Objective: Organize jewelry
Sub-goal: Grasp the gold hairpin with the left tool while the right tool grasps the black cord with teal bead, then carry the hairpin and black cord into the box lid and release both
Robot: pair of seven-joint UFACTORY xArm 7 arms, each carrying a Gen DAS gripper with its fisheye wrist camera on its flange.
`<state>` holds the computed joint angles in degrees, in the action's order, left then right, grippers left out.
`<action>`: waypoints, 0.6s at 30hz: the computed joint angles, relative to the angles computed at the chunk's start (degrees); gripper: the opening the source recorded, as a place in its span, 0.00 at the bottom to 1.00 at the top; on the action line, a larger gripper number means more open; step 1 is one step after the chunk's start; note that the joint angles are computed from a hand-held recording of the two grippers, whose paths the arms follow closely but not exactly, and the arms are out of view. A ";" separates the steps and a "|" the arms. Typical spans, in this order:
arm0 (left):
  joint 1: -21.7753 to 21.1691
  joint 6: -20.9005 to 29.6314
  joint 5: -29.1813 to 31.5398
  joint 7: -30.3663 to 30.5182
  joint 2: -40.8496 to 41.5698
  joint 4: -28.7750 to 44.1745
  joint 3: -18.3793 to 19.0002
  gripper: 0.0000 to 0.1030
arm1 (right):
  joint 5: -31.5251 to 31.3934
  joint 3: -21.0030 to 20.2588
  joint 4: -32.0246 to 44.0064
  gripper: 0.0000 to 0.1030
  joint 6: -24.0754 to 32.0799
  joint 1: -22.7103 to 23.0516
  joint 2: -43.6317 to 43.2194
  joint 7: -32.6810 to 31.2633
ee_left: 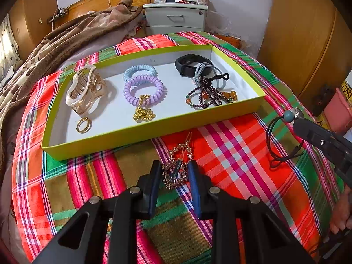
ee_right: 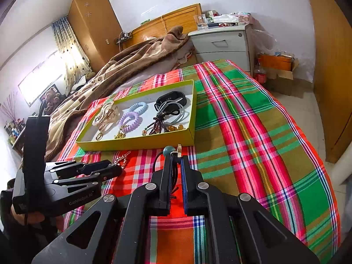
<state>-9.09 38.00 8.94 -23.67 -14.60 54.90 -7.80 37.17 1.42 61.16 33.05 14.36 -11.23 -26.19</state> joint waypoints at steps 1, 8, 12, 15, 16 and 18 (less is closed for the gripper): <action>-0.09 -0.14 -0.31 0.20 -0.21 -0.20 0.13 0.23 | -0.15 0.05 -0.04 0.07 -0.02 -0.03 -0.04 0.10; -0.21 -0.91 -1.77 0.89 -2.01 -1.87 0.44 0.23 | -0.57 0.20 -0.09 0.07 -0.08 -0.02 -0.27 0.56; 0.04 -1.49 -2.25 0.86 -3.33 -2.73 0.45 0.23 | -1.02 0.25 -0.21 0.07 -0.33 0.16 -0.77 0.99; 0.18 -1.90 -2.74 1.05 -4.76 -3.58 0.50 0.23 | -1.38 0.28 -0.37 0.07 -0.67 0.39 -1.21 1.19; 0.14 -2.08 -2.92 1.34 -5.21 -3.83 0.53 0.23 | -1.65 0.36 -0.39 0.07 -0.79 0.45 -1.29 1.49; 0.25 -2.27 -3.16 1.49 -6.00 -4.19 0.49 0.23 | -2.06 0.40 -0.37 0.07 -0.93 0.59 -1.42 1.92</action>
<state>-8.84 35.73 5.78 -22.17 -20.60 50.71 -7.31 35.11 1.81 60.79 32.11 14.95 -12.65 -24.28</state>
